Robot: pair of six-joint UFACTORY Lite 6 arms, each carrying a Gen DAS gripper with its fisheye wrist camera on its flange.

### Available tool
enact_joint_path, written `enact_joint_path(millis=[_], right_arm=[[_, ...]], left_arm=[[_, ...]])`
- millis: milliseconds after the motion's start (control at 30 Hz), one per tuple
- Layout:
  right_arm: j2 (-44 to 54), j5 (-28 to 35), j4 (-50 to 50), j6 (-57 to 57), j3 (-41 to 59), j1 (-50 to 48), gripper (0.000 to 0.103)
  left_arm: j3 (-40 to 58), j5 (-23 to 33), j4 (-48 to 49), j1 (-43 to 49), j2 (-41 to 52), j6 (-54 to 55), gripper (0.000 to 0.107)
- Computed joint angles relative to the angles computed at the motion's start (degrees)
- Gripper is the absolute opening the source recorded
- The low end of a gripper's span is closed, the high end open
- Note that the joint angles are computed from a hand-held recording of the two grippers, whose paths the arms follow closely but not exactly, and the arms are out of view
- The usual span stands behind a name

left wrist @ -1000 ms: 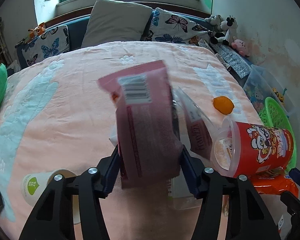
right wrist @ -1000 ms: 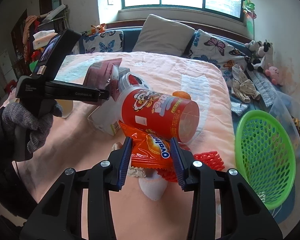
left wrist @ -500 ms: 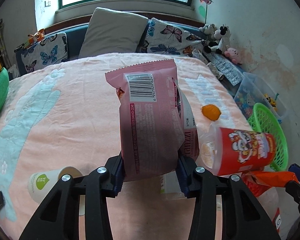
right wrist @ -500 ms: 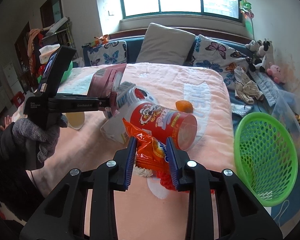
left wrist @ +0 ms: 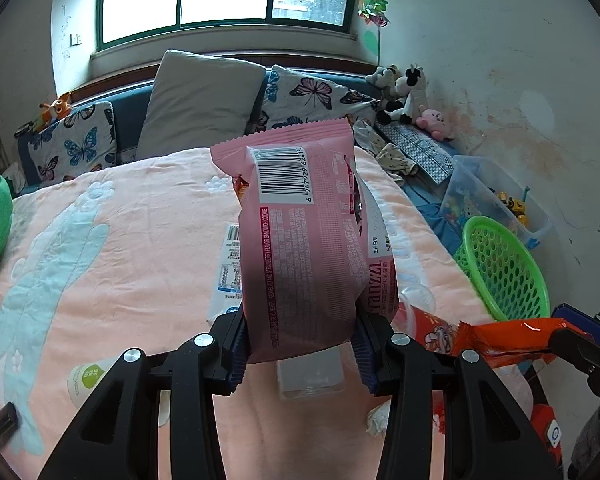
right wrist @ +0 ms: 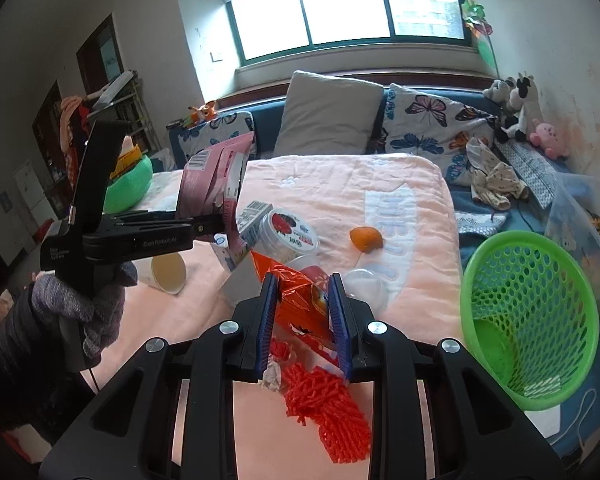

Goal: Collect trash
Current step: 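Lift the Oreo wrapper with the right gripper and carry it over the green basket, then open the right gripper to drop the Oreo wrapper while the left drops the pink wrapper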

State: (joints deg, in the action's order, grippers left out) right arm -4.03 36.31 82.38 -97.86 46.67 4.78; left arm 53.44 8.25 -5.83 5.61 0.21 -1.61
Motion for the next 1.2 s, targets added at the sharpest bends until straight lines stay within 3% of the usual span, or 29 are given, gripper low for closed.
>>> enact_joint_path(millis=[333,567,933,1200], right_arm=[[-0.7,2.4,1.2,1.1,2.3,-6.9,0.027],[1.4,0.0,2.4,-0.4,4.9,-13.4,0.027],[13.6,-5.4,6.4,-7.1,12.0,-22.5,0.027],[24.1,-7.6,4.6,-4.8,19.8,-24.5,0.03]], left_arm=[[1.9,0.9,0.8,-3.9,0.7,-1.1,0.043],[6.5,1.7,11.3,-9.8,4.5,-12.7,0.043],[18.1,4.7,25.3,-19.0,14.5,-28.1,0.043],[29.9,9.2,26.2,-24.4,23.8,-28.8,0.043]])
